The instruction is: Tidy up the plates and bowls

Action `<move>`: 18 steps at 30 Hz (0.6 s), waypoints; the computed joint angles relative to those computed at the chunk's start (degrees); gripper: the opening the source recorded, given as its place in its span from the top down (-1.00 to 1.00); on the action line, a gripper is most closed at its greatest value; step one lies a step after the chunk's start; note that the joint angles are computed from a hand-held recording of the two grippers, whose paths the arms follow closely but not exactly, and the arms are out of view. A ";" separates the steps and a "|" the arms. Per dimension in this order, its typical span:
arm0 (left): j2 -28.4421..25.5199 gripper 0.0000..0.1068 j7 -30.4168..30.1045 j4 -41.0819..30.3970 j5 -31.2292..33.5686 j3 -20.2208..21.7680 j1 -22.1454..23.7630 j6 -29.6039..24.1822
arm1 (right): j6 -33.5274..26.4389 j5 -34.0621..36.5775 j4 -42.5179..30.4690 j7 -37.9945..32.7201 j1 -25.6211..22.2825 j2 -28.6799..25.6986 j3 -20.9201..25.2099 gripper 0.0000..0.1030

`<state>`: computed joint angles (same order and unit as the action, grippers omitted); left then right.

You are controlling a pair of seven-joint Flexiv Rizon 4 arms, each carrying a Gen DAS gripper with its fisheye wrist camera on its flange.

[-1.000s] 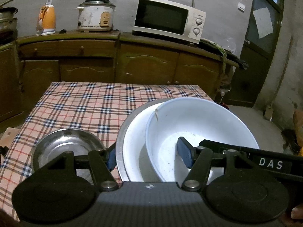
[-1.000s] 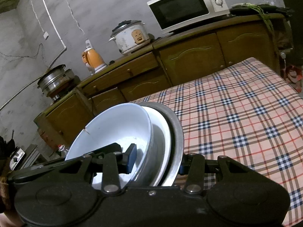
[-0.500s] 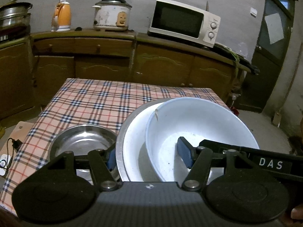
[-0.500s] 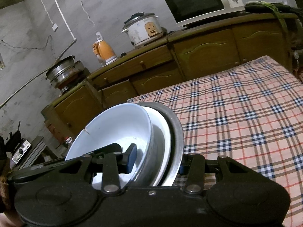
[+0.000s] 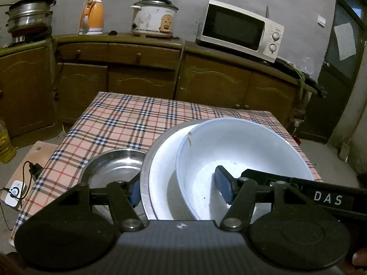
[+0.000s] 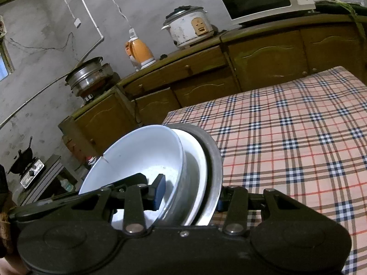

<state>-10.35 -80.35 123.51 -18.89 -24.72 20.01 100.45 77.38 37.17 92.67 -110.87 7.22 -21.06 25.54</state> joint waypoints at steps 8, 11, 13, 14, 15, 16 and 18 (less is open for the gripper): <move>0.15 -0.21 -0.03 0.38 -0.31 0.20 0.65 -0.01 | -0.25 -0.89 -0.90 0.25 0.93 -1.07 0.09 -0.02; 0.22 -0.21 -0.08 0.58 -0.32 0.15 1.08 0.09 | -0.05 -1.13 -1.18 0.18 1.07 -1.54 0.43 -0.02; 0.18 -0.21 -0.17 0.51 -0.16 0.83 0.74 0.10 | -0.01 -1.21 -1.45 0.11 1.10 -1.89 0.74 -0.02; 0.21 -0.21 -0.20 0.56 -0.11 0.97 0.74 0.12 | 0.08 -1.23 -1.55 0.05 1.12 -2.07 0.90 -0.02; 0.23 -0.21 -0.26 0.60 -0.04 1.25 0.63 0.16 | 0.14 -1.26 -1.66 0.00 1.13 -2.23 1.05 -0.02; 0.23 -0.21 -0.29 0.64 0.03 1.41 0.63 0.18 | 0.08 -1.22 -1.84 -0.18 0.99 -2.45 1.28 -0.02; 0.18 -0.21 -0.37 0.63 0.11 1.83 0.51 0.07 | 0.13 -1.26 -1.97 -0.24 1.03 -2.71 1.56 -0.02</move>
